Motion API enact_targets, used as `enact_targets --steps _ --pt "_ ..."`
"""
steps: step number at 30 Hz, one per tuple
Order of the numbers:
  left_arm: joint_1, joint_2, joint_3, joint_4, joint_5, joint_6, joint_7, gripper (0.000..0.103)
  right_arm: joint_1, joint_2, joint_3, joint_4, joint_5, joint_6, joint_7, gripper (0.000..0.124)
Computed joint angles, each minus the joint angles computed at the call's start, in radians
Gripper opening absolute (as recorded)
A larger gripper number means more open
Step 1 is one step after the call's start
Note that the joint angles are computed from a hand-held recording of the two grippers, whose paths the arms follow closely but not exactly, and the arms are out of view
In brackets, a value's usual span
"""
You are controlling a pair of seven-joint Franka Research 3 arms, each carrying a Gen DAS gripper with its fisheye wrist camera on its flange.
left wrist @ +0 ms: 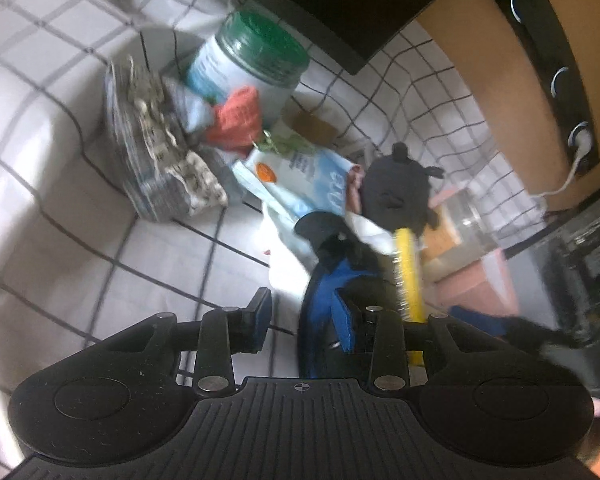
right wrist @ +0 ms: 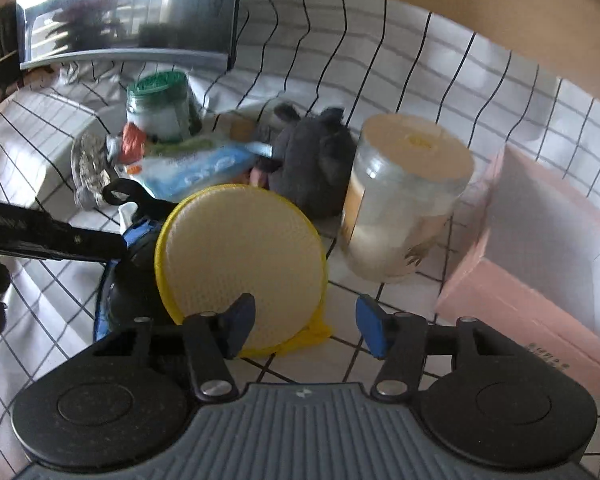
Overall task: Organize soft objects
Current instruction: 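Grasp the black plush mouse with the left gripper while the right grasps the yellow round pad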
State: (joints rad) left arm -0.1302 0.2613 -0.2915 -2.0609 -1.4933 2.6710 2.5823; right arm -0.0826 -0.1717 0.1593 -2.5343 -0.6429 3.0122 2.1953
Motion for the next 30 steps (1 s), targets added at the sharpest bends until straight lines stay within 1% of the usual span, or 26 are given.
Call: enact_targets --steps 1,2,3,5,7,8,10,11,12,13,15,16,17,18,19,20,21,22,23,24,25,26,27,28,30 --pt "0.015 0.001 -0.001 -0.002 -0.022 -0.046 0.014 0.037 0.033 0.004 -0.031 -0.005 0.063 0.008 -0.06 0.056" --pt "0.034 0.0 -0.001 -0.011 -0.056 -0.111 0.04 0.042 0.061 0.007 -0.055 -0.011 0.122 0.017 -0.118 0.056" --pt "0.044 -0.007 0.002 -0.023 -0.076 -0.159 0.05 0.048 0.066 0.014 -0.057 -0.011 0.147 0.024 -0.145 0.056" --pt "0.042 -0.027 0.009 -0.045 -0.095 -0.199 0.067 0.049 0.069 0.012 -0.06 -0.024 0.185 0.043 -0.192 0.056" --pt "0.033 -0.068 0.017 -0.079 -0.107 -0.219 0.086 0.049 0.097 0.005 -0.09 -0.046 0.268 0.075 -0.28 0.056" --pt "0.027 -0.085 0.022 -0.093 -0.106 -0.228 0.084 0.048 0.128 -0.002 -0.118 -0.057 0.329 0.084 -0.335 0.056" --pt "0.016 -0.113 0.031 -0.114 -0.087 -0.275 0.055 0.047 0.213 -0.014 -0.198 -0.081 0.463 0.105 -0.457 0.056" --pt "0.007 -0.122 0.034 -0.117 -0.068 -0.284 0.04 0.045 0.254 -0.016 -0.236 -0.089 0.518 0.116 -0.51 0.056" --pt "-0.008 -0.135 0.032 -0.122 -0.047 -0.27 0.03 0.044 0.282 -0.017 -0.263 -0.095 0.558 0.128 -0.551 0.056" --pt "-0.03 -0.15 0.026 -0.129 -0.031 -0.225 0.022 0.044 0.286 -0.024 -0.27 -0.103 0.576 0.135 -0.576 0.056" --pt "-0.082 -0.171 0.011 -0.137 0.041 -0.094 -0.042 0.044 0.248 -0.052 -0.244 -0.123 0.58 0.131 -0.596 0.056" --pt "-0.103 -0.175 0.004 -0.14 0.066 -0.04 -0.072 0.044 0.202 -0.072 -0.206 -0.139 0.563 0.132 -0.594 0.056" --pt "-0.122 -0.177 -0.004 -0.14 0.072 0.003 -0.092 0.044 0.165 -0.093 -0.178 -0.16 0.55 0.145 -0.603 0.056" --pt "-0.135 -0.175 -0.009 -0.138 0.059 0.032 -0.095 0.044 0.154 -0.114 -0.175 -0.181 0.55 0.157 -0.625 0.057" --pt "-0.15 -0.164 -0.016 -0.127 0.045 0.065 -0.1 0.044 0.163 -0.134 -0.192 -0.2 0.56 0.162 -0.655 0.057" --pt "-0.166 -0.155 -0.024 -0.116 0.036 0.106 -0.124 0.044 0.192 -0.147 -0.228 -0.212 0.58 0.155 -0.686 0.057" --pt "-0.18 -0.142 -0.03 -0.105 0.044 0.142 -0.168 0.044 0.213 -0.157 -0.255 -0.219 0.603 0.143 -0.706 0.057" --pt "-0.191 -0.127 -0.035 -0.093 0.055 0.165 -0.217 0.044 0.219 -0.163 -0.267 -0.221 0.625 0.13 -0.716 0.057" --pt "-0.195 -0.113 -0.04 -0.078 0.048 0.174 -0.246 0.041 0.217 -0.167 -0.27 -0.224 0.642 0.123 -0.724 0.057" --pt "-0.196 -0.101 -0.048 -0.065 0.019 0.179 -0.24 0.036 0.204 -0.172 -0.262 -0.229 0.654 0.127 -0.729 0.057" --pt "-0.197 -0.093 -0.056 -0.054 -0.024 0.184 -0.209 0.033 0.19 -0.18 -0.253 -0.237 0.662 0.141 -0.737 0.057" --pt "-0.199 -0.094 -0.061 -0.05 -0.059 0.189 -0.179 0.03 0.172 -0.191 -0.24 -0.25 0.669 0.162 -0.746 0.061" --pt "-0.206 -0.098 -0.064 -0.049 -0.089 0.198 -0.149 0.027 0.163 -0.207 -0.235 -0.266 0.675 0.188 -0.761 0.069" --pt "-0.21 -0.104 -0.065 -0.047 -0.136 0.197 -0.096 0.024 0.153 -0.222 -0.23 -0.284 0.678 0.218 -0.78 0.072" --pt "-0.22 -0.107 -0.056 -0.035 -0.181 0.173 -0.04 0.018 0.11 -0.24 -0.19 -0.316 0.674 0.279 -0.827 0.074"
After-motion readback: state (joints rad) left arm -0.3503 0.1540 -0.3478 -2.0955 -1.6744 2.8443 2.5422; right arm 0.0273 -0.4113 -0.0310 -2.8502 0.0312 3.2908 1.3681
